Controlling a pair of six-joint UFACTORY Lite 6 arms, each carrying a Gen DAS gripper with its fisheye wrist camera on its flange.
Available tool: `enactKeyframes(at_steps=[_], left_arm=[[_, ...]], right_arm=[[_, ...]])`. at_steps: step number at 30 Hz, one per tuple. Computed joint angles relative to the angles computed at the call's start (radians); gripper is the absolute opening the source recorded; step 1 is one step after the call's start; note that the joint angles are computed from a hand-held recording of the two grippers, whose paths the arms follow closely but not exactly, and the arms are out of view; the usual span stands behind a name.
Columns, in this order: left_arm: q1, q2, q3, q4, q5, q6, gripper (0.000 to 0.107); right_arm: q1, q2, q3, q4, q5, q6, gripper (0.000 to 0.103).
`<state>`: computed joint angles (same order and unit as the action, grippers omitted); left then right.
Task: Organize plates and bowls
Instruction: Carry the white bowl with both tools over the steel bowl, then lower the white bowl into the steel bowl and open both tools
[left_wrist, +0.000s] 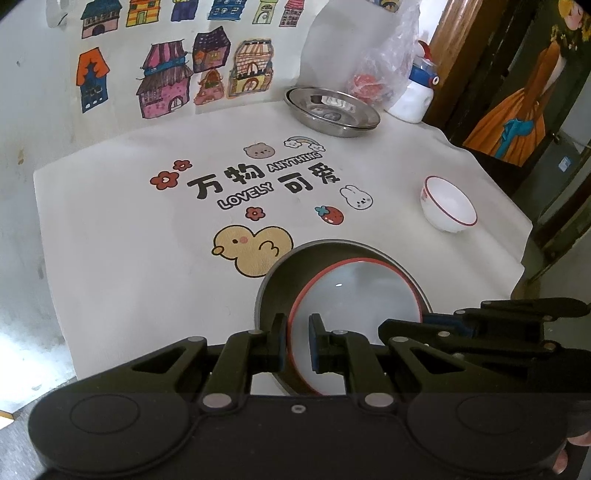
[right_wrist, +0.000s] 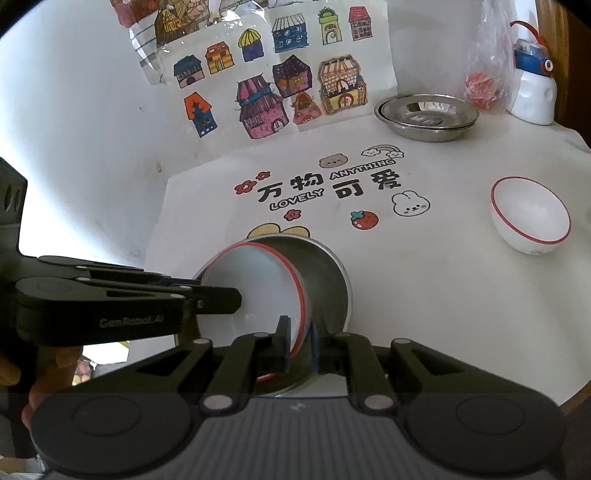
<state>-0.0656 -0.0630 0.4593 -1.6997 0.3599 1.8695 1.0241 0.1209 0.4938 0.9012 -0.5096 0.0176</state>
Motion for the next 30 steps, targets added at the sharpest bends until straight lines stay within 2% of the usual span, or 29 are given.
enactKeyframes(at_steps=[5, 12, 16, 22, 25, 27, 29, 30], left_arm=[[-0.01, 0.008, 0.006, -0.031, -0.002, 0.037, 0.015], [0.015, 0.014, -0.007, -0.102, 0.033, 0.099, 0.015], [0.028, 0.006, -0.039, -0.2, 0.068, 0.185, 0.017], [0.084, 0.015, -0.075, -0.277, 0.151, 0.249, 0.017], [0.086, 0.012, -0.081, -0.288, 0.155, 0.254, 0.017], [0.089, 0.016, -0.081, -0.294, 0.162, 0.263, 0.017], [0.086, 0.019, -0.08, -0.308, 0.16, 0.274, 0.017], [0.085, 0.018, -0.08, -0.314, 0.159, 0.284, 0.018]], right_arm=[[0.011, 0.003, -0.011, -0.025, -0.025, 0.035, 0.02], [0.047, 0.034, -0.034, -0.07, -0.119, 0.122, 0.027], [0.064, 0.047, -0.049, -0.105, -0.165, 0.165, 0.037], [0.05, 0.056, -0.043, -0.118, -0.173, 0.167, 0.038], [0.067, 0.07, -0.044, -0.087, -0.204, 0.151, 0.038], [0.077, 0.081, -0.037, -0.073, -0.216, 0.138, 0.041], [0.089, 0.086, -0.033, -0.065, -0.227, 0.119, 0.051], [0.099, 0.091, -0.026, -0.047, -0.233, 0.097, 0.053]])
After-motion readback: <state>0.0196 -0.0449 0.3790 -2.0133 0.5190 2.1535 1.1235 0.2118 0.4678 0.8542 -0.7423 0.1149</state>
